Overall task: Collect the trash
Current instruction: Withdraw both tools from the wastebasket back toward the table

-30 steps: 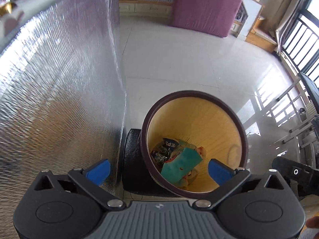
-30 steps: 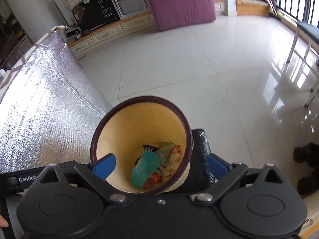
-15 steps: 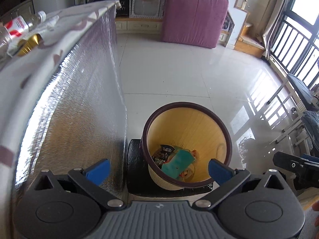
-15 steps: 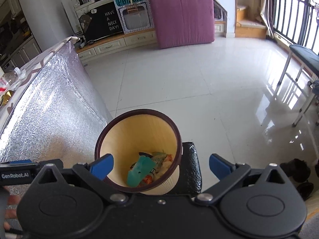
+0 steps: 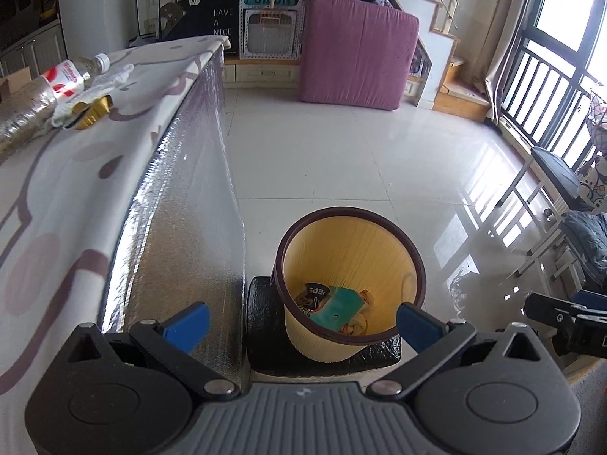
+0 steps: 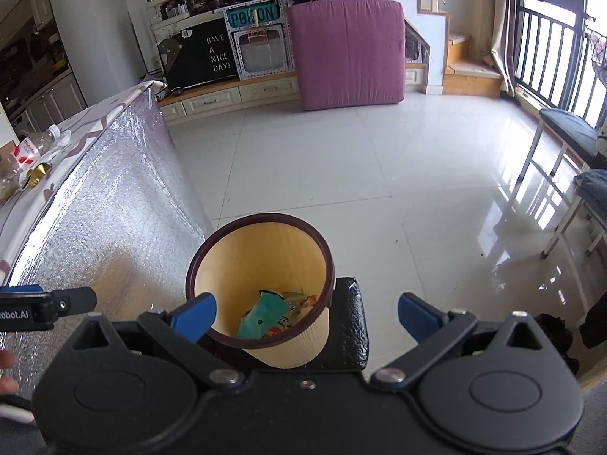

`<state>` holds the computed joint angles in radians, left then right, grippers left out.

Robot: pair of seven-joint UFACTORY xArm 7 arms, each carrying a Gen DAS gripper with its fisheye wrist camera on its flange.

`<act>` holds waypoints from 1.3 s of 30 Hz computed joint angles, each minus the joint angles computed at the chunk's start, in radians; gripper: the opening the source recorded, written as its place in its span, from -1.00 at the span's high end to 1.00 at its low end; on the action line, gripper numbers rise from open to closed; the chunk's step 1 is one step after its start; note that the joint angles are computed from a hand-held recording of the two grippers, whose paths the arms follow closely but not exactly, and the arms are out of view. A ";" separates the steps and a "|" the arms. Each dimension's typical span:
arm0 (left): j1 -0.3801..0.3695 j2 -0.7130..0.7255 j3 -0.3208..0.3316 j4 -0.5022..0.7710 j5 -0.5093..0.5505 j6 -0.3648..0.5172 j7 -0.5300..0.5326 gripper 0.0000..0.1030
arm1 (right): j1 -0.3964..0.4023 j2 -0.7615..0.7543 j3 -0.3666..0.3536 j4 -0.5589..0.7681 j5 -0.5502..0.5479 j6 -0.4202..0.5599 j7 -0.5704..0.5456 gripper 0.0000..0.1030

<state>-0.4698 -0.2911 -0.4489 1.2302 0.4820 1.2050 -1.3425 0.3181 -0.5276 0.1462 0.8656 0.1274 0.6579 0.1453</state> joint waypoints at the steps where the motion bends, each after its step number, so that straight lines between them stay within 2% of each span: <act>1: -0.002 -0.008 -0.002 -0.003 0.000 0.002 -0.002 -1.00 | 0.000 -0.005 0.002 0.001 -0.002 0.004 0.002 -1.00; 11: 0.010 -0.092 -0.028 -0.035 -0.007 0.017 0.032 -1.00 | 0.003 -0.102 0.025 -0.038 -0.030 0.024 0.028 -1.00; 25: 0.065 -0.221 -0.101 -0.069 -0.020 0.035 0.051 -1.00 | 0.004 -0.213 0.064 -0.067 -0.064 0.017 0.077 -1.00; 34: 0.133 -0.416 -0.105 -0.146 -0.072 0.082 0.113 -1.00 | 0.044 -0.180 0.119 -0.027 -0.068 -0.030 0.127 -1.00; 39: 0.166 -0.554 -0.075 -0.215 -0.106 0.111 0.180 -1.00 | 0.074 -0.121 0.164 0.018 -0.072 -0.085 0.178 -1.00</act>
<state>-0.3042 -0.8448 -0.5237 1.0147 0.3760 1.3161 -1.1626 0.3921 -0.6491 0.3102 0.8832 0.0558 0.5731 0.3229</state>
